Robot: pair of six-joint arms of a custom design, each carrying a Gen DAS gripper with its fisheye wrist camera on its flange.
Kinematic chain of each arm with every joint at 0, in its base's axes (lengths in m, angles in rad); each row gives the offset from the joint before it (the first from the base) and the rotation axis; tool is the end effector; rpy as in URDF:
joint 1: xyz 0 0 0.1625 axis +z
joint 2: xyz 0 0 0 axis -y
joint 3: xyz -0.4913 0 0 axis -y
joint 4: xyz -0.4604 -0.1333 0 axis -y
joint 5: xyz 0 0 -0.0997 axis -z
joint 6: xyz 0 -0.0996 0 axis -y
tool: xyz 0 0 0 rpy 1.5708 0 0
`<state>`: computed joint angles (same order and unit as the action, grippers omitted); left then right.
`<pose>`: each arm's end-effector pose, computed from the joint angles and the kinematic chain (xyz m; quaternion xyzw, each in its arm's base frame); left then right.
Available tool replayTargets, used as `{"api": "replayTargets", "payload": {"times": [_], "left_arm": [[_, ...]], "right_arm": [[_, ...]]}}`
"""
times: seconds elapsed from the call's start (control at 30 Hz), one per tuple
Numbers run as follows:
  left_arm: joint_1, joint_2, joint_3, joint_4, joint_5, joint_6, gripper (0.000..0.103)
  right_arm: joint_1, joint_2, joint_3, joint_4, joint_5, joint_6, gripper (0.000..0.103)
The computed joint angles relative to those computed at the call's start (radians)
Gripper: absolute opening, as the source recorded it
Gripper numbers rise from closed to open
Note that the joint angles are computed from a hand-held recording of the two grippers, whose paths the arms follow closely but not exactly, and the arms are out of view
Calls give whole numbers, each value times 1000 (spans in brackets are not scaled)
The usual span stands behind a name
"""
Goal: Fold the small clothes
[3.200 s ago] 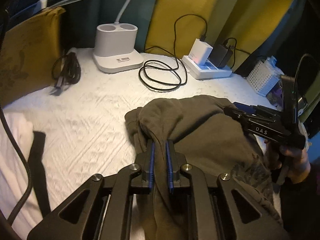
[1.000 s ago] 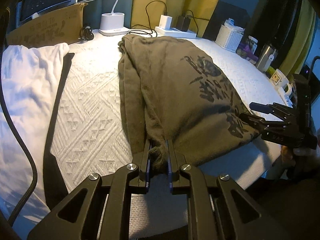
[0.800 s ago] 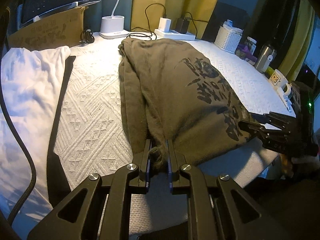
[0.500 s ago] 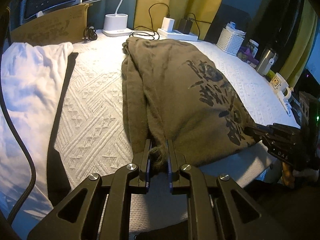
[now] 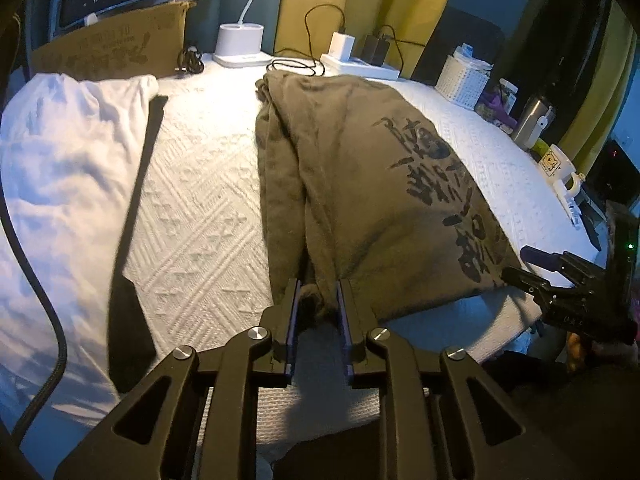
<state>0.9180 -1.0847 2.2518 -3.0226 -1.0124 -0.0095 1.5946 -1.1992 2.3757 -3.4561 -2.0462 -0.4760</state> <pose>-0.1740 -0.5339 0.1204 0.2637 0.9151 -0.2177 0.2136 0.0993 -0.4864 0.1929 0.1462 -0.9034 0.2792 0.2908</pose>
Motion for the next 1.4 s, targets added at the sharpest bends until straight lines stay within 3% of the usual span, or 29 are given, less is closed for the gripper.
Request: {"api": "replayTargets", "payload": {"times": [0.17, 0.27, 0.43, 0.57, 0.6, 1.4], "left_arm": [[-10, -9, -15, 2, 46, 20, 35], [-11, -6, -32, -4, 93, 30, 36], [7, 27, -101, 19, 102, 54, 37], [21, 73, -167, 15, 75, 73, 59], [26, 86, -186, 16, 66, 77, 60], [107, 313, -549, 121, 26, 151, 60]], "right_arm": [[-6, -19, -13, 17, 4, -26, 68], [0, -21, -31, 26, 1, -39, 68], [9, -14, -83, 60, 0, -49, 68], [10, 1, -140, 100, 3, -51, 68], [10, 6, -154, 109, 3, -50, 68], [-28, 192, -516, 267, 15, -99, 68]]}}
